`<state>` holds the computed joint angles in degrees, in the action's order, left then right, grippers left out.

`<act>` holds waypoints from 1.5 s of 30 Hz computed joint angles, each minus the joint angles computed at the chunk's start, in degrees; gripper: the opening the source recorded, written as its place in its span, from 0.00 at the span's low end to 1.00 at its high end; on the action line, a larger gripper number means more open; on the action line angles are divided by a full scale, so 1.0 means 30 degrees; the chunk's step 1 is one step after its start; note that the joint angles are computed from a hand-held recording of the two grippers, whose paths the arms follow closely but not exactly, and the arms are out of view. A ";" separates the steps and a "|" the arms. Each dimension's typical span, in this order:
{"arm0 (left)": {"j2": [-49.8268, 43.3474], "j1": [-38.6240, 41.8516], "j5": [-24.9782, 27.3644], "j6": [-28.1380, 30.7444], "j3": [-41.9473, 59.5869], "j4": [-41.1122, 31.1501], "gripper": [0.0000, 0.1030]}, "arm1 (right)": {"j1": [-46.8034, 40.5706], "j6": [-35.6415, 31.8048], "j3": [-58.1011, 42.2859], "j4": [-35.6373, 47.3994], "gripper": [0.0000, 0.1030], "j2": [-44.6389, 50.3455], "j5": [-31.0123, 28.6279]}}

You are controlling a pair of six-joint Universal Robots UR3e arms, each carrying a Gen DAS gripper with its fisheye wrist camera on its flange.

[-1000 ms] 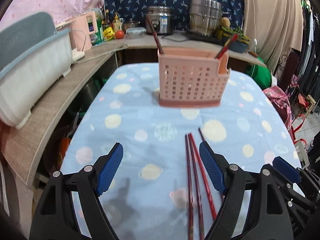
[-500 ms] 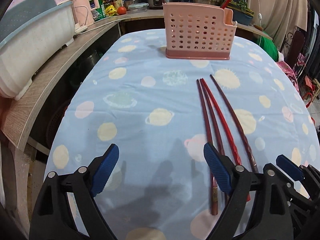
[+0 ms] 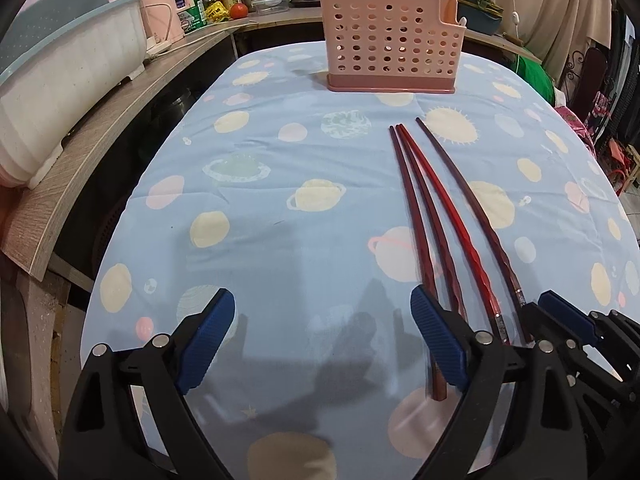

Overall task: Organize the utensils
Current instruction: 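Close the right tool on a red chopstick while the left tool grasps another red chopstick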

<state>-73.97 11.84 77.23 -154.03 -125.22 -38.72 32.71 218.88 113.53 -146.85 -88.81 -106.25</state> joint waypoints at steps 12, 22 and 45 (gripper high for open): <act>0.1417 0.0175 -0.0423 0.0982 -0.1026 -0.0822 0.83 | 0.0335 0.0044 -0.0018 -0.0151 0.07 0.0370 -0.0479; 0.2061 -0.0012 -0.0721 0.1624 -0.1588 -0.1336 0.82 | 0.0322 0.0319 0.0403 -0.0056 0.07 -0.0101 -0.0427; 0.1693 -0.0052 -0.1469 0.2141 -0.1452 -0.2535 0.53 | 0.0340 0.0326 0.0461 -0.0098 0.07 -0.0133 -0.0429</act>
<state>-68.89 11.69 72.82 -147.60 -129.57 -46.32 33.73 219.86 114.91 -147.14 -89.21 -107.54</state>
